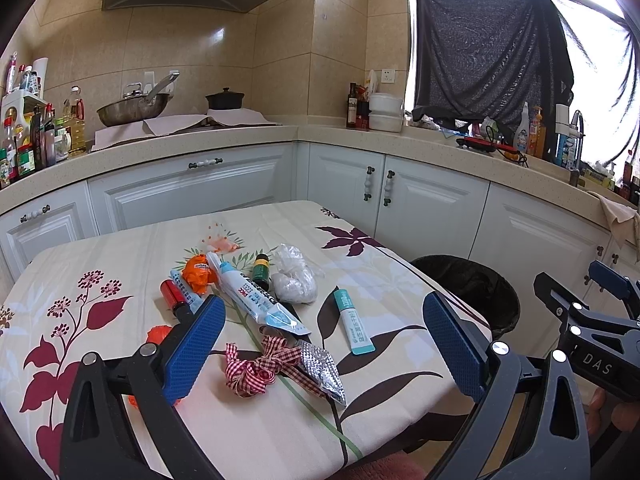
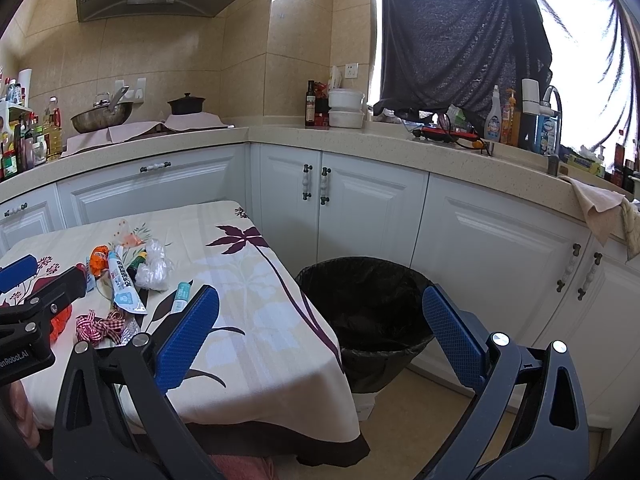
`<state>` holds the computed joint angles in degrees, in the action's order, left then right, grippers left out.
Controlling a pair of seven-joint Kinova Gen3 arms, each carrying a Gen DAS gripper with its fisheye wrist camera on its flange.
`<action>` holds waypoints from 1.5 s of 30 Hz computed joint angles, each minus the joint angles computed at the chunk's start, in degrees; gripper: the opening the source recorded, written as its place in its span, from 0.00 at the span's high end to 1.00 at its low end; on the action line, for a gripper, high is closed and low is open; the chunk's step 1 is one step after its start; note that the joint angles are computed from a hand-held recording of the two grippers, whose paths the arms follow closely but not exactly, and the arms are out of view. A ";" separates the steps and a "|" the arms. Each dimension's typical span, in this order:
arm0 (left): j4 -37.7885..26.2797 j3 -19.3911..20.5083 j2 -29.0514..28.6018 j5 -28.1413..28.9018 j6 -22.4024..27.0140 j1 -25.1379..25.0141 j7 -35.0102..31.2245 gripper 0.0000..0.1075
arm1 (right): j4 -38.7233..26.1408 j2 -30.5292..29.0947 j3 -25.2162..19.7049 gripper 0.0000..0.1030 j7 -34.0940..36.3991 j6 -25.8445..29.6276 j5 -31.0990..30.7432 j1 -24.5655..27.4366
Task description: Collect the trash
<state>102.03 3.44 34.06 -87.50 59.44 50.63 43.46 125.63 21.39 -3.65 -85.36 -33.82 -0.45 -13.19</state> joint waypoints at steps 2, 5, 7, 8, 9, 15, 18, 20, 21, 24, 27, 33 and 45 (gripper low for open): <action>-0.05 0.01 0.02 0.03 0.09 0.00 -0.03 0.10 | 0.02 -0.03 0.01 0.04 0.04 0.01 -0.02 0.00; -0.05 0.04 0.01 0.02 0.10 -0.02 -0.02 0.10 | 0.02 -0.05 -0.03 0.04 0.00 0.01 0.06 0.08; -0.03 0.00 0.12 -0.08 0.09 -0.03 0.13 0.10 | -0.03 -0.06 0.01 0.03 0.03 0.08 0.06 0.11; -0.08 0.03 0.07 0.01 0.09 -0.05 0.00 0.10 | -0.03 -0.06 0.00 0.04 0.03 0.08 0.06 0.11; -0.04 0.03 0.10 0.03 0.08 -0.04 0.06 0.10 | -0.02 -0.10 -0.06 0.04 -0.08 0.12 0.18 0.23; -0.05 -0.01 0.08 1.21 0.34 -0.19 -0.42 0.10 | -0.51 0.28 -0.17 0.04 -0.14 0.76 0.78 0.41; 0.56 -0.22 -0.21 2.19 0.59 -0.34 0.14 0.10 | -1.37 1.06 -0.46 0.04 -0.28 1.73 1.41 0.40; 1.22 -0.31 -0.45 2.89 0.83 -0.55 0.48 0.10 | -1.95 1.67 -0.56 0.04 0.00 2.15 1.46 -0.14; 1.57 -0.34 -0.56 3.28 0.93 -0.73 0.61 0.10 | -2.23 2.02 -0.64 0.04 0.18 2.28 1.59 -0.40; 2.73 -0.27 -0.89 5.07 0.99 -1.50 0.71 0.10 | -3.27 3.22 -1.71 0.04 -0.25 2.75 3.22 -0.38; 4.02 -0.13 -1.26 7.17 0.12 -2.63 0.49 0.10 | -4.46 4.50 -3.42 0.04 -1.57 3.84 6.18 0.06; 5.93 -0.66 -1.35 10.83 -0.18 -3.60 0.28 0.10 | -7.73 7.65 -7.54 0.04 -4.21 7.67 13.30 0.47; 8.92 -1.68 -1.51 14.34 -3.00 -5.29 1.42 0.10 | -14.20 12.67 -18.13 0.24 -9.08 18.92 24.68 5.31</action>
